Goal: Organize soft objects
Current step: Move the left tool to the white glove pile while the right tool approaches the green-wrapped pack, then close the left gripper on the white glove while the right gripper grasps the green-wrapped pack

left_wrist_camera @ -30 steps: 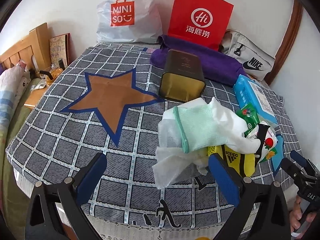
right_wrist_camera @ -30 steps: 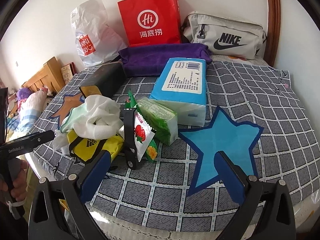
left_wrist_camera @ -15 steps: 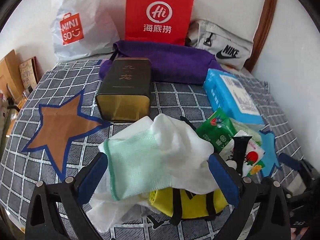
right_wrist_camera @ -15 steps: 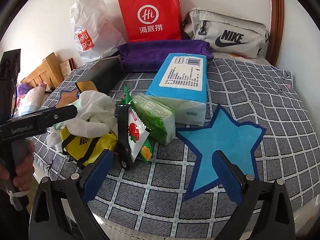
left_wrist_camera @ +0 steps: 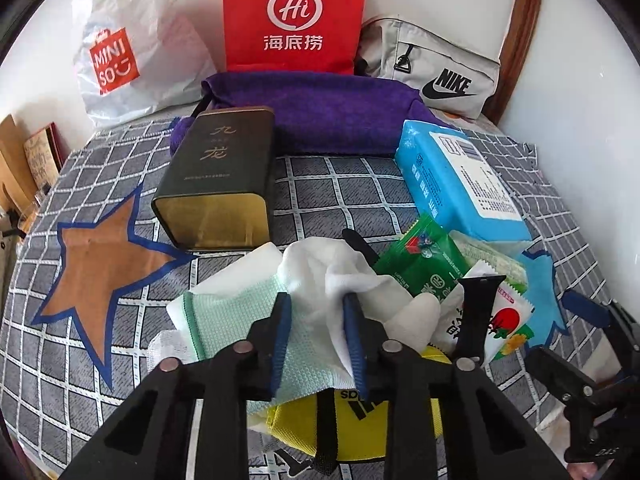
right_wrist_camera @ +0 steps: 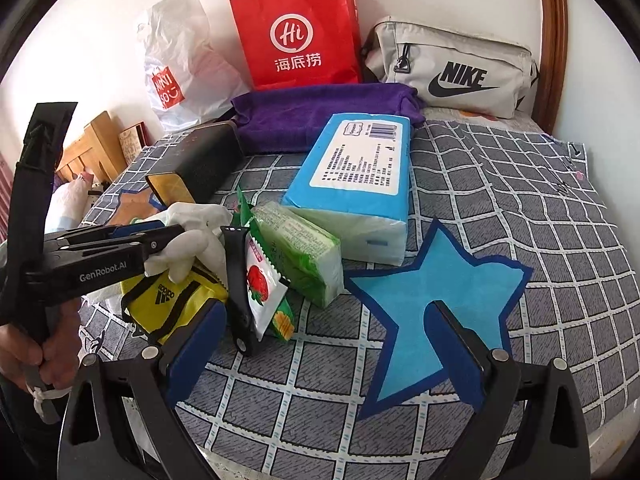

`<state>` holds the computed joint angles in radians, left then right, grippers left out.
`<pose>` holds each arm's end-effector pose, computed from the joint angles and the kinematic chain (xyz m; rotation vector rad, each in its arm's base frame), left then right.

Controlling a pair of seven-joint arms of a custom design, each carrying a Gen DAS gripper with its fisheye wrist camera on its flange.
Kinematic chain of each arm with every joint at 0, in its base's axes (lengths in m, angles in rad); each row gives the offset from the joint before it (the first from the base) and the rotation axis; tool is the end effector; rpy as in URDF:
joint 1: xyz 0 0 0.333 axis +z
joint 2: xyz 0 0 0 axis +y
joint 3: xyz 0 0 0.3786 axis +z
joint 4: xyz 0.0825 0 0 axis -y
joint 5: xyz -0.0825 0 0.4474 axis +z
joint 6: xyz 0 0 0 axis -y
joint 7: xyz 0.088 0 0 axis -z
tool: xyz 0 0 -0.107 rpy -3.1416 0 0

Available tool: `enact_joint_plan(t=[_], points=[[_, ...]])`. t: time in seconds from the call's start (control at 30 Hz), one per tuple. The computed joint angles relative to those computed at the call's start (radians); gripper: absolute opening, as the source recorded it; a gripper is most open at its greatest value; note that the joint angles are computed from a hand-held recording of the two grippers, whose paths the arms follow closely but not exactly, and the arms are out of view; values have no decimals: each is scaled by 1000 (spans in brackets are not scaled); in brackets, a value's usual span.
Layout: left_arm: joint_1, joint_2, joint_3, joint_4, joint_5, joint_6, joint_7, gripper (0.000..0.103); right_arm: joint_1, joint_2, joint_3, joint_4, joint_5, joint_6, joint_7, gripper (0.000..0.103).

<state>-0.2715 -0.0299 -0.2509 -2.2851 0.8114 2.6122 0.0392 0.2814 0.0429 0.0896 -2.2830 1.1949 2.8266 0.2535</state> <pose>0.4992 -0.3064 0.4195 -2.1776 1.4960 -0.6079 0.5648 0.1690 0.3862 -2.1410 1.1071 -0.2617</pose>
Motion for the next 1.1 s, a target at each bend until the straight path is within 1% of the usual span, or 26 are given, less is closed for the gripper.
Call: enact_joint_plan(t=[0.03,0.13,0.2,0.3,0.4,0.5,0.6,0.7,0.83,0.93,1.0,1.07,1.1], points=[[1,-4,2,-6,-9,14,2,23,1,1,1,2,-3,2,5,98],[2,-8,0,-11,-8,18,-6,22,3,2,2,5,-9,2,11,98],[3,-11,0,-15,-7,27,-9,20,6,-1,4,3,-9,13,11,98],[6,-20,1,-24,-6,42,-15,18,11,-10,6,0,-8,23,7,95],[11,-36,2,-39,-3,64,-24,15,16,-20,6,-6,-6,34,-1,92],[13,-50,-3,-43,-5,54,-24,11,21,-29,5,-9,1,33,-14,89],[13,-70,-6,-55,-9,69,-16,10,25,-36,4,-14,5,32,-27,85],[10,-91,-17,-60,-13,37,-18,10,28,-41,1,-18,1,26,-27,84],[13,-124,-20,-90,-17,44,-44,10,32,-49,0,-23,2,24,-35,81],[21,-158,-23,-117,-19,17,-66,10,37,-56,0,-25,6,23,-43,80],[28,-186,-21,-141,-23,11,-83,10,40,-61,1,-27,22,20,-56,77],[37,-212,-20,-162,-26,-2,-94,10,43,-63,0,-27,29,8,-62,70],[41,-222,-21,-169,-27,-8,-99,10,44,-61,-1,-25,30,-1,-65,68]])
